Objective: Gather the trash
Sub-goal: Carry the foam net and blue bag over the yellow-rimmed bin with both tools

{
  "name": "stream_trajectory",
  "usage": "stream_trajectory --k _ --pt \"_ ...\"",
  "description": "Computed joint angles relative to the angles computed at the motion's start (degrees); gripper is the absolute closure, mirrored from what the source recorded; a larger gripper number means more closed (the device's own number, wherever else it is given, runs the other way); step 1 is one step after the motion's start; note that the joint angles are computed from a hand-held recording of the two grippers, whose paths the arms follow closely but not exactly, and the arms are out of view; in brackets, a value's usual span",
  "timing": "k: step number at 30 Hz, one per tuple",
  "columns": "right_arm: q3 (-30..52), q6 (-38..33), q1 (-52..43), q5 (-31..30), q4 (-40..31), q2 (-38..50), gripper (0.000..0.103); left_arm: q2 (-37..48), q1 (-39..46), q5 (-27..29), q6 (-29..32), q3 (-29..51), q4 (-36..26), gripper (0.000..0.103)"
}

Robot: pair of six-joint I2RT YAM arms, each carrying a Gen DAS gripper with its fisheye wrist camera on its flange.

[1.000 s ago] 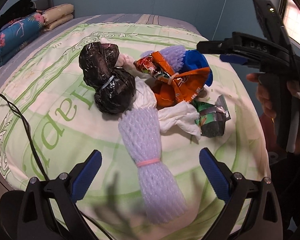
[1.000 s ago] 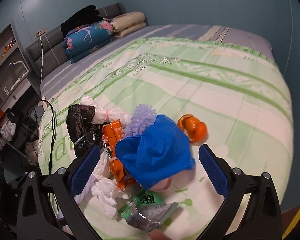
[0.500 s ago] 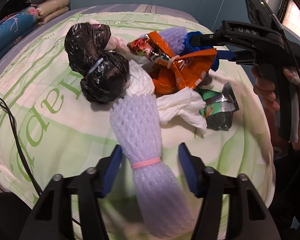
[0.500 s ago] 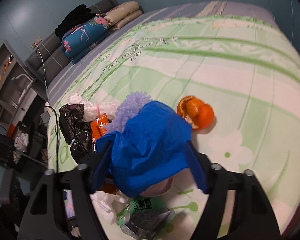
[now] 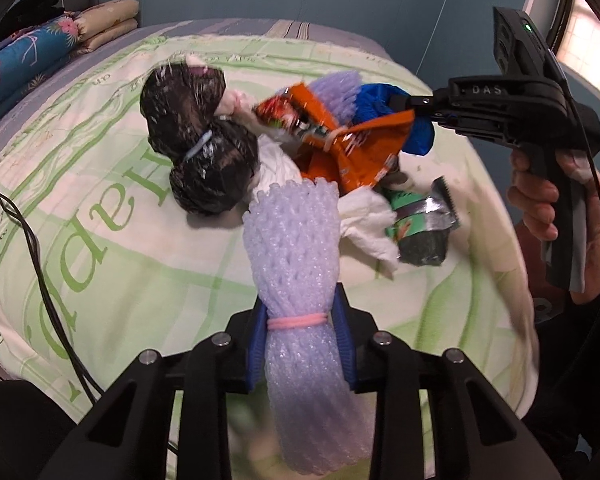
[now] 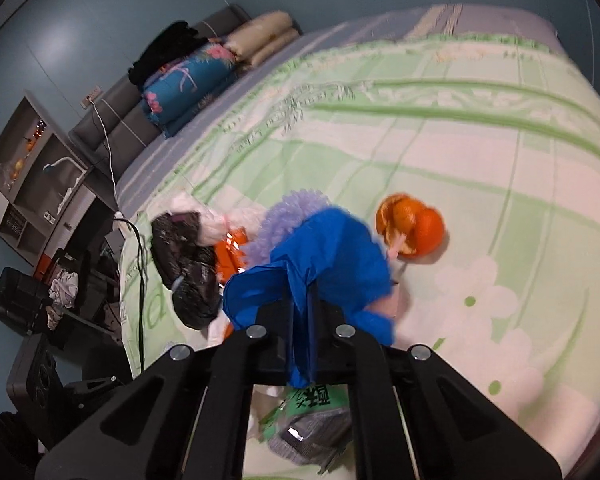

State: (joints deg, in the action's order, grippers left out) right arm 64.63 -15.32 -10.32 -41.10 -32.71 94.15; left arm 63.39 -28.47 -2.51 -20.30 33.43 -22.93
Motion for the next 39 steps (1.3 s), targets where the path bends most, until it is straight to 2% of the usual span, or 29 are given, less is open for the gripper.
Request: stream_trajectory --k 6,15,22,28,35,39 --pt "-2.1 -0.6 -4.2 -2.4 -0.7 -8.0 0.099 -7.4 0.3 -0.4 0.8 1.4 -4.0 0.074" --pt "-1.7 -5.2 -12.9 -8.5 -9.9 -17.2 0.099 -13.3 -0.7 -3.4 2.4 5.5 -8.5 0.074" --pt "-0.4 -15.3 -22.7 -11.7 -21.9 -23.2 0.099 -12.5 -4.9 -5.8 1.9 8.8 -7.7 0.074" --pt "3.1 -27.4 -34.9 -15.7 -34.5 -25.9 0.099 -8.7 -10.1 -7.5 2.2 12.8 -5.4 0.074" --pt "9.6 -42.8 -49.1 -20.4 -48.5 -22.9 0.099 -1.3 -15.3 -6.9 1.9 18.1 -2.1 0.074" --pt "12.5 -48.5 -55.5 -21.6 -52.4 -20.2 0.099 3.0 -17.7 -6.9 2.4 21.4 -0.1 0.074"
